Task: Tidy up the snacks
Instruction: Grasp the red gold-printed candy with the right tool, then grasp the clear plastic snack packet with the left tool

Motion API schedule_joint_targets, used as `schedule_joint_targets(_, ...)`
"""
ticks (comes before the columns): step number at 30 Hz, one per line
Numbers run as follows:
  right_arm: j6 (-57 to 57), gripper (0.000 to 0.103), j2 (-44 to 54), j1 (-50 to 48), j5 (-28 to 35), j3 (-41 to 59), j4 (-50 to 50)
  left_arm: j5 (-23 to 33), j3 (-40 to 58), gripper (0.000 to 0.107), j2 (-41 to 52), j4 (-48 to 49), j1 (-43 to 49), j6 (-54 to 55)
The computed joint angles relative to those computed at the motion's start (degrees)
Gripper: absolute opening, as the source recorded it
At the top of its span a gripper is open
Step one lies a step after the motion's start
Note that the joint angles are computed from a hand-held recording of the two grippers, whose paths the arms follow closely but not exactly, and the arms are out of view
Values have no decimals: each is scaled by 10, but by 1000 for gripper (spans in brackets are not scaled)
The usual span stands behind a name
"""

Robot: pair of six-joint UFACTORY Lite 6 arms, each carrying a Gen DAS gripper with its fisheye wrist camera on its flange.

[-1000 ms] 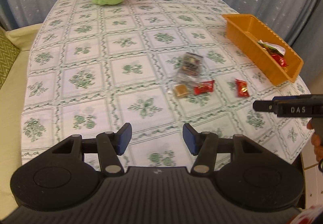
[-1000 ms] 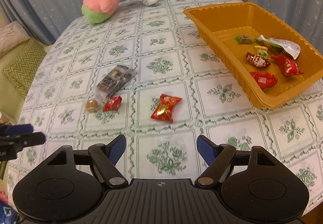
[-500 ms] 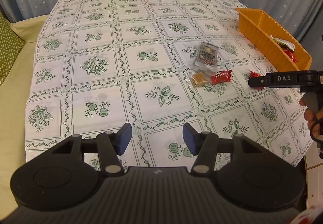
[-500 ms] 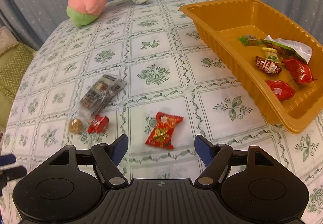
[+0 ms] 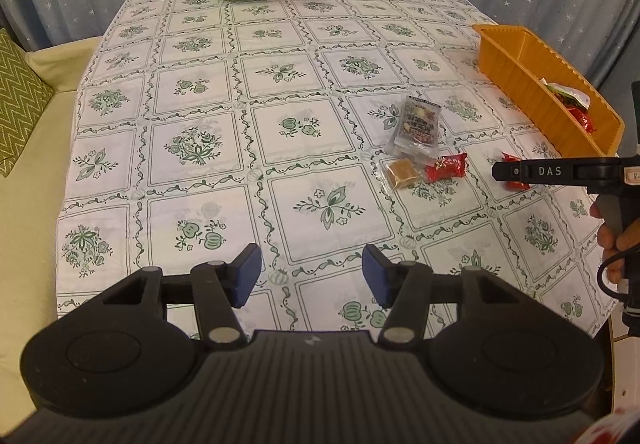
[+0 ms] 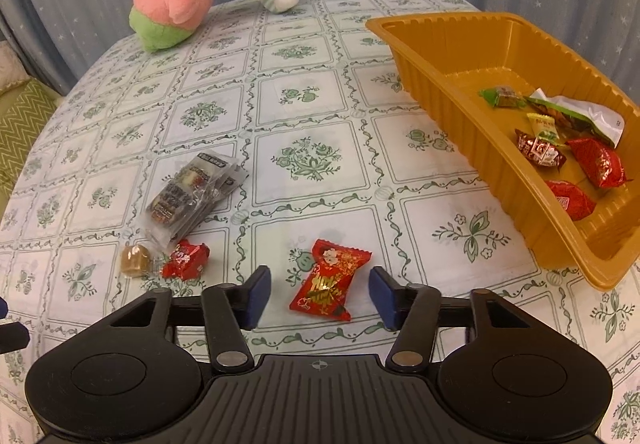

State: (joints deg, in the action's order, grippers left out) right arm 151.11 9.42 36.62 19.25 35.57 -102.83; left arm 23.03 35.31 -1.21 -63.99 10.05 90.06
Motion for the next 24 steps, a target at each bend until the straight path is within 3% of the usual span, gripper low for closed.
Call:
schedule_joint_targets(3,-45,40,1,1,6,4,40,-4,5,53,4,-3,-8,-2)
schedule_joint_targets(8,-33,22,-14,5,8,-15,19,-10,15,53,11,-7,-26,-8)
schedule_joint_targets(15,-11,21,-78,7,-6,-59,2,-18,37,51,32,-35,-64,2)
schedule_joint_targets(24,-186,21,-213,-7,-14,-108,166,-35,92,45,95,-123,-146,70)
